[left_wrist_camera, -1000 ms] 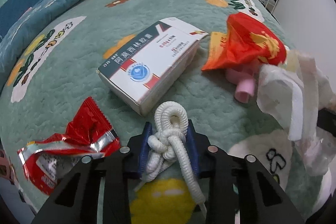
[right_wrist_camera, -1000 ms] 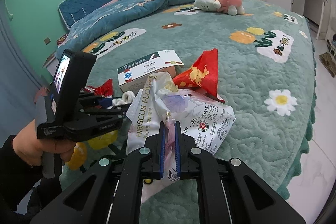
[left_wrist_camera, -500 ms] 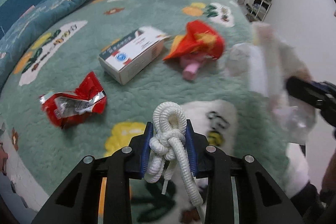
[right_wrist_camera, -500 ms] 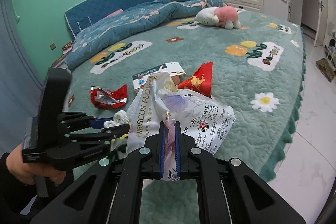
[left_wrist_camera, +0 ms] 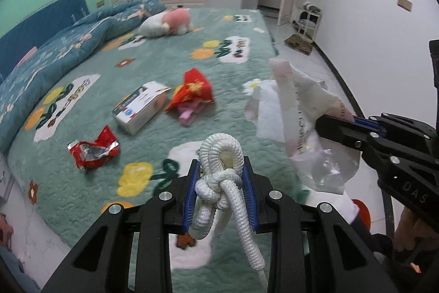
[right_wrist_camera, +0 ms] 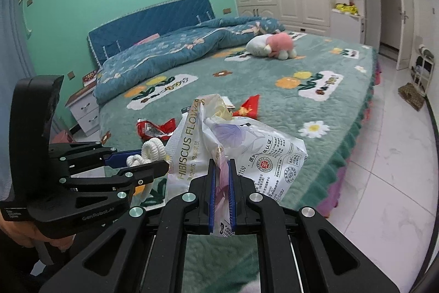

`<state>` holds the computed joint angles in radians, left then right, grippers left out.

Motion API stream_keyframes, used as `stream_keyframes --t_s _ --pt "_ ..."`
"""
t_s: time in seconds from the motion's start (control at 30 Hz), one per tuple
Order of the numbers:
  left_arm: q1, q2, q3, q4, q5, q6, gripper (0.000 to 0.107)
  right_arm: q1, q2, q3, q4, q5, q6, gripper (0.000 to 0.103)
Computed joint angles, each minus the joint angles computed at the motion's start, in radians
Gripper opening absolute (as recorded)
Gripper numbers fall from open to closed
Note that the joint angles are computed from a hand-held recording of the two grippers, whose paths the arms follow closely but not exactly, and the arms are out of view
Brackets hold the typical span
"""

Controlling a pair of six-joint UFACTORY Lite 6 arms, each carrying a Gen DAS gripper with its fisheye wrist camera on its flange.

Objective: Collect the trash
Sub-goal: 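Carry the cord and bag to the orange bin and release both inside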

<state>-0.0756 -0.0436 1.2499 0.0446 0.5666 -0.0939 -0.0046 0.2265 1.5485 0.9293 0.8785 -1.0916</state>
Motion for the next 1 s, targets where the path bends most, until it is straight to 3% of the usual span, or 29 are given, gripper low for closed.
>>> stream_keyframes --t_s 0.27,0.43,0.77,1.0 --pt "-0.198 -0.011 0.009 0.093 0.001 -0.137 0.032 -0.212 -0.156 -0.150 0.061 0.071 -0.103 0.008" --pt "-0.346 0.099 0.115 0.126 0.013 -0.179 0.032 -0.394 -0.182 -0.178 0.082 0.137 -0.159 0.008" --pt "-0.567 0.435 0.474 0.051 0.065 -0.061 0.032 -0.815 -0.036 -0.083 0.063 0.234 -0.227 0.008" --pt "-0.682 0.765 0.876 -0.050 0.195 0.054 0.032 -1.000 0.121 0.028 0.026 0.236 -0.239 0.008"
